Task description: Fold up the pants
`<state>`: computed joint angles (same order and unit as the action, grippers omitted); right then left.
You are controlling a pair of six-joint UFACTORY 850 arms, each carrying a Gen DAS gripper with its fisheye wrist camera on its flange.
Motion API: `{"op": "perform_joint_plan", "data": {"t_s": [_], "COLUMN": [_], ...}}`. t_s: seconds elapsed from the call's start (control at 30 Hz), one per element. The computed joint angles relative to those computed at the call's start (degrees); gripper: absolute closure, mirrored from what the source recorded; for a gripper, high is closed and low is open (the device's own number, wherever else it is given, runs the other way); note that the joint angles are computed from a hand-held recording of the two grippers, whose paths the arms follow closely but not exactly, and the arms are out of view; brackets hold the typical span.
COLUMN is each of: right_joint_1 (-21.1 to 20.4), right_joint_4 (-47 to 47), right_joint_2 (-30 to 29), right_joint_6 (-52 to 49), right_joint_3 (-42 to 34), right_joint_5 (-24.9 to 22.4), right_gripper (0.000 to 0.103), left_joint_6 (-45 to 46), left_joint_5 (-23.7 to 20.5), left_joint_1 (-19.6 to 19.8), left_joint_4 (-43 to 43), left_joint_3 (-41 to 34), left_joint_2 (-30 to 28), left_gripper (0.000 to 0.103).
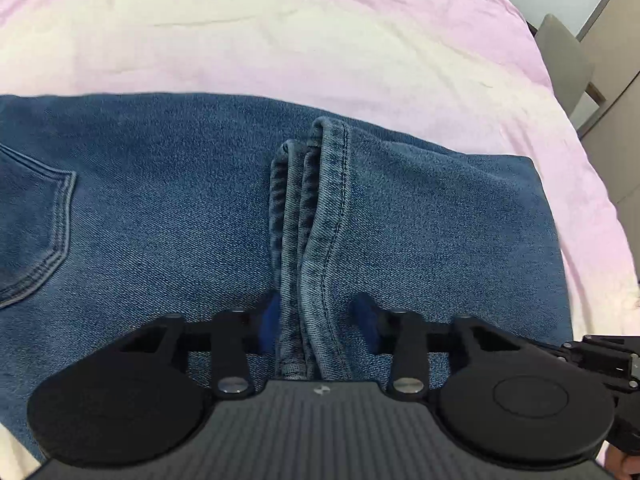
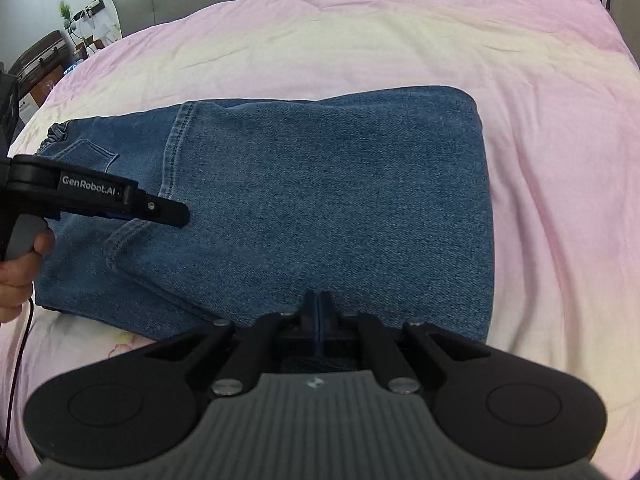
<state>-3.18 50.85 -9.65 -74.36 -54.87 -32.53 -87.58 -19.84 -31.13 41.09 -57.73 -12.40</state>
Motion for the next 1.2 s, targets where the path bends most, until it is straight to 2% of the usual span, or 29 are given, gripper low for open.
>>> {"op": "perform_joint_plan", "data": {"t_s": [0.03,0.07,0.1,0.2,0.27,0.4,0.53,0.67,0.83,0.93,1.07,1.2], "right_joint_1": [0.04,0.02,-0.10,-1.42,-2.41,-4.08,-5.10,-4.13,-1.59,0.66,1.82,1.95], "right_joint_4": [-0.25,-0.64,-0.92,0.51,2.55,3.62,2.46,2.96,3.66,-1.26,-12.04,-13.03], "right_joint_2": [-0.04,0.01,0.06,0.43,1.52,2.61,1.51,-2.00,-8.11,-13.32,-19.43,-21.28], "right_joint_6": [0.31,0.64,1.00,1.21,-1.05,-2.84,-5.58,-9.36,-10.94,-3.99,9.31,12.14], "right_joint_3": [-0.11,-0.29,-0.56,-1.42,-1.15,-1.92,-3.65,-6.87,-13.08,-18.61,-24.61,-25.82], "right_joint_5": [0.00,-0.24,-0.71,-3.36,-3.23,-2.67,-0.73,1.94,5.39,7.78,6.45,6.89], "right_gripper": [0.103,0.103,0.103,0.103,0.103,0.102,0.102,0.102,0.102,0.103,0.103,0.103], "left_joint_6": [-4.10,-8.34,-11.31,-16.87,-16.05,-7.85,-0.97,3.67,19.15,19.32,17.57,20.04], "left_joint_5": [-1.49,-2.86,-3.37,-5.52,-6.08,-5.30,-1.79,-1.47,-1.28,-1.68,-1.25,-0.80], "left_joint_1": [-0.83,-1.72,-2.30,-3.92,-3.89,-1.50,0.35,0.90,3.30,2.87,2.31,3.05], "left_joint_4": [3.97,8.87,12.27,20.99,21.59,14.08,6.05,1.48,-11.24,-10.35,-8.28,-10.98], "left_joint_3": [0.00,0.18,0.58,2.06,1.63,2.10,3.22,1.91,-1.07,-1.09,-2.77,-2.63], "left_joint_2": [0.09,0.45,1.09,4.41,5.63,6.78,4.51,1.69,-0.05,-0.36,-2.41,-2.25], "left_gripper": [0.072,0.085,0.091,0.093,0.093,0.094,0.094,0.091,0.090,0.089,0.088,0.085]}}
